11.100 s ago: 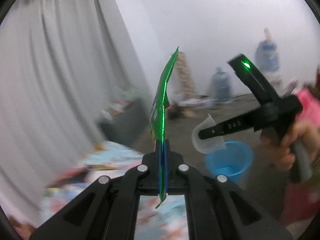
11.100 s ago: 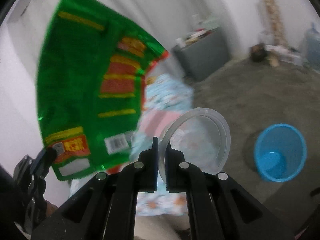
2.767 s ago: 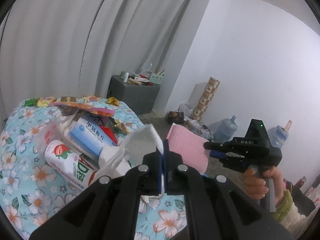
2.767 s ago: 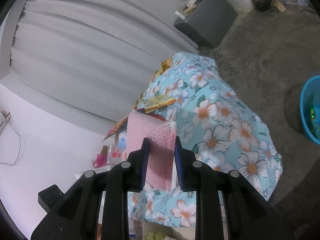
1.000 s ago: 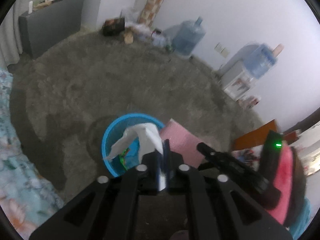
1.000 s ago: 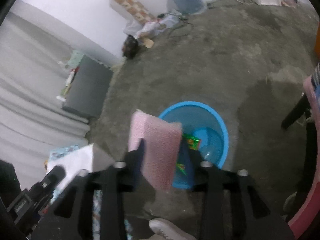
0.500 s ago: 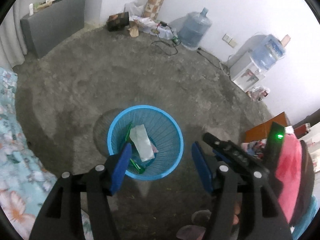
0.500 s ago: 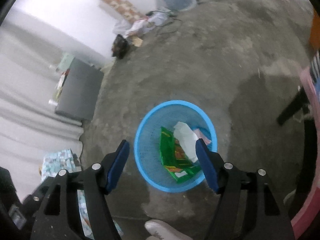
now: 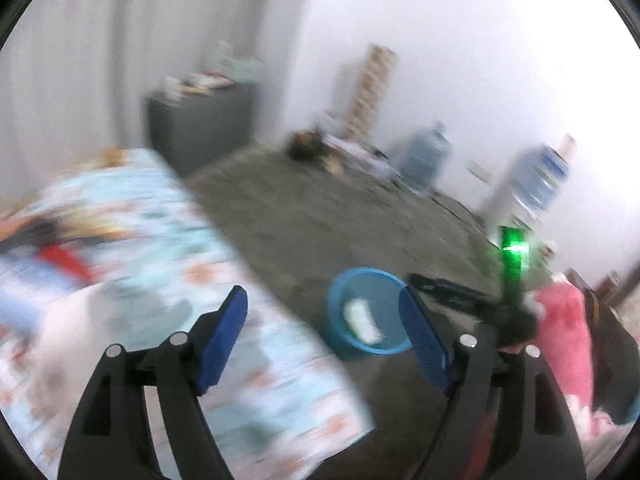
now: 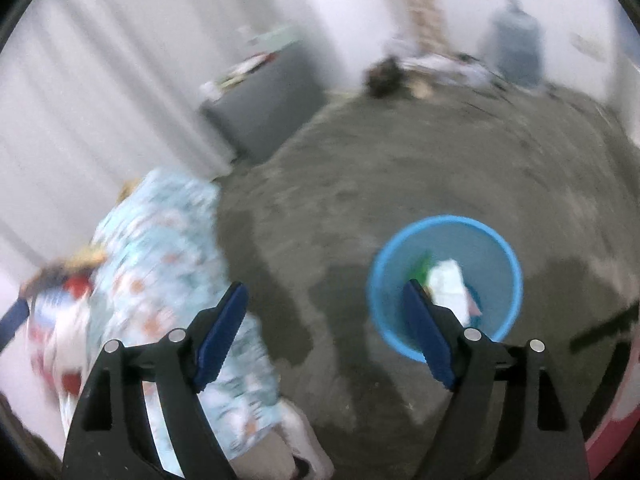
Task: Collect trash
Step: 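Move both tools back over the trash on the bed, then grasp the white tissue with the right tool while the left tool grasps a clear plastic bag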
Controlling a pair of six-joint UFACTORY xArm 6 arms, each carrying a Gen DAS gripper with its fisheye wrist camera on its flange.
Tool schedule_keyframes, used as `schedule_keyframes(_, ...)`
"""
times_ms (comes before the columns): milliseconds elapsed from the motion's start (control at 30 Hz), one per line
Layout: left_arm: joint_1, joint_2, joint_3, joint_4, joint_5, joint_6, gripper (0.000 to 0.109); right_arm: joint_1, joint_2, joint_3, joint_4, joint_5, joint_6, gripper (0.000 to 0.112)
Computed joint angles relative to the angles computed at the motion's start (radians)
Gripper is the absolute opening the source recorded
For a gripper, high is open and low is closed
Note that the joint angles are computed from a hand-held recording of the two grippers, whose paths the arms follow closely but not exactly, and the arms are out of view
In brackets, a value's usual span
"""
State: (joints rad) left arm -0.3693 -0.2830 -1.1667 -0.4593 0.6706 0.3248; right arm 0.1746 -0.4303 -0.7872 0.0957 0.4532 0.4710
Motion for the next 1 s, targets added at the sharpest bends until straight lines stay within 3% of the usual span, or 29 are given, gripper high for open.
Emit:
schedule_keyframes(167,0.203,-0.222,0.230,0.073,-0.071,-0.024,0.076,0.101,0.039,-0.077,0.082,0.041,-0.111,0.077)
schedule_keyframes(400,0.434,-0.341,0.398,-0.048,-0.090,0.088,0.077,0.221,0.198,-0.272,0.338,0.106,-0.248,0.077)
schedule_keyframes(567,0.484,-0.341,0.438,-0.206,-0.091,0.232,0.077,0.294,0.348,-0.446,0.558,0.150,-0.350,0.077)
schedule_keyframes(767,0.508,-0.311,0.434,-0.323,-0.086,0.332,0.077,0.363,0.566,-0.724,0.571,0.248,-0.318,0.077)
schedule_keyframes(1000,0.563,-0.252,0.397,-0.404,-0.089,0.376,0.077,0.384,0.796,-1.006,0.481,0.350,-0.183,0.077)
